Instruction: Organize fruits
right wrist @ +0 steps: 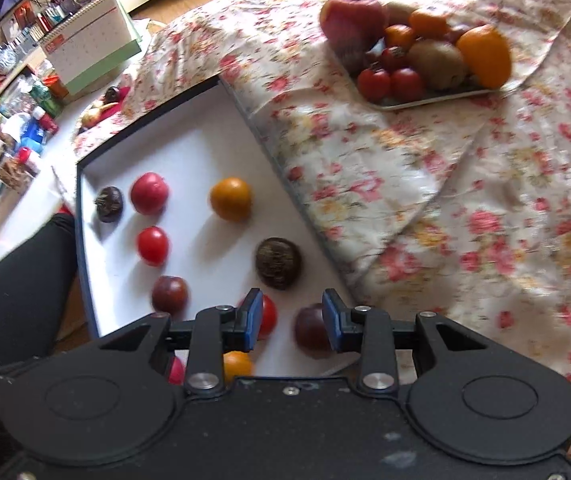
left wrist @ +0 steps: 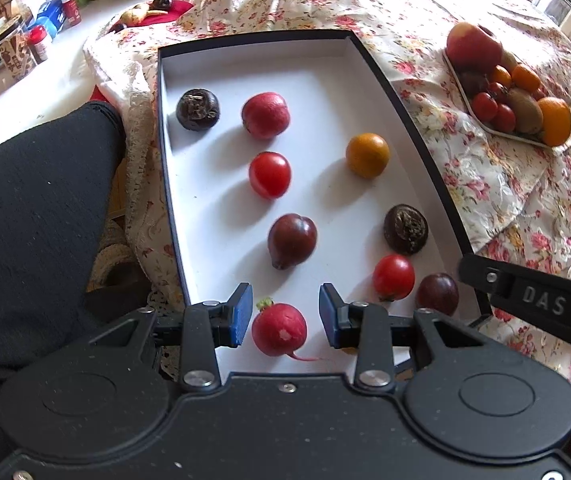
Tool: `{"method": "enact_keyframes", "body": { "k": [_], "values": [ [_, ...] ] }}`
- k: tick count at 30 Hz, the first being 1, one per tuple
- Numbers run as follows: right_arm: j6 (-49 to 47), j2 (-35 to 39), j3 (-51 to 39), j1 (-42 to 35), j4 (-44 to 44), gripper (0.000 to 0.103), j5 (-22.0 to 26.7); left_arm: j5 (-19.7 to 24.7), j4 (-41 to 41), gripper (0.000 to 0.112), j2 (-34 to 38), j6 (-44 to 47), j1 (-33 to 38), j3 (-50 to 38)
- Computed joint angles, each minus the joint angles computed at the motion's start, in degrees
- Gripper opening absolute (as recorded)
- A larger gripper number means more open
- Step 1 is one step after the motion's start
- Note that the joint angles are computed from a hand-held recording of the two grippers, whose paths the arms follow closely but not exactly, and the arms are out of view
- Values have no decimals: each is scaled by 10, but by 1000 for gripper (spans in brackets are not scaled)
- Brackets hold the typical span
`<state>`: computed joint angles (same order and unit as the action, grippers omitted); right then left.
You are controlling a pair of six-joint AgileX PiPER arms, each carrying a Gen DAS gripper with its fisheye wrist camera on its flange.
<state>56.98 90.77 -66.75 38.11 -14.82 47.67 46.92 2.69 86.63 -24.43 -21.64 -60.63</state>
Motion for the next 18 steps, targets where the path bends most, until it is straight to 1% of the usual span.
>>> {"method": "enact_keyframes", "body": {
  "k": [2, 6, 9, 12, 15, 18],
  "values": [
    [13, -13, 12, 9, -25, 36, 13, -3, 11, 45, -3, -11, -12, 5],
    [5, -22, 15, 13, -41, 36, 32, -6, 44, 45, -8, -43, -36, 11],
    [-21, -17, 7, 17, -42, 36, 46, -9, 65, 45, -13, -61, -49, 16],
    [-40, -24, 20, 39, -64, 36, 56, -12, 72, 45, -16, -68, -53, 18],
    [-28, -47, 51, 67, -94, 36, 56, -14, 68, 45, -16, -66, -56, 19],
    [-19, -76, 79, 82, -96, 36, 51, -15, 71, 45, -20, -73, -66, 24]
  ]
}}
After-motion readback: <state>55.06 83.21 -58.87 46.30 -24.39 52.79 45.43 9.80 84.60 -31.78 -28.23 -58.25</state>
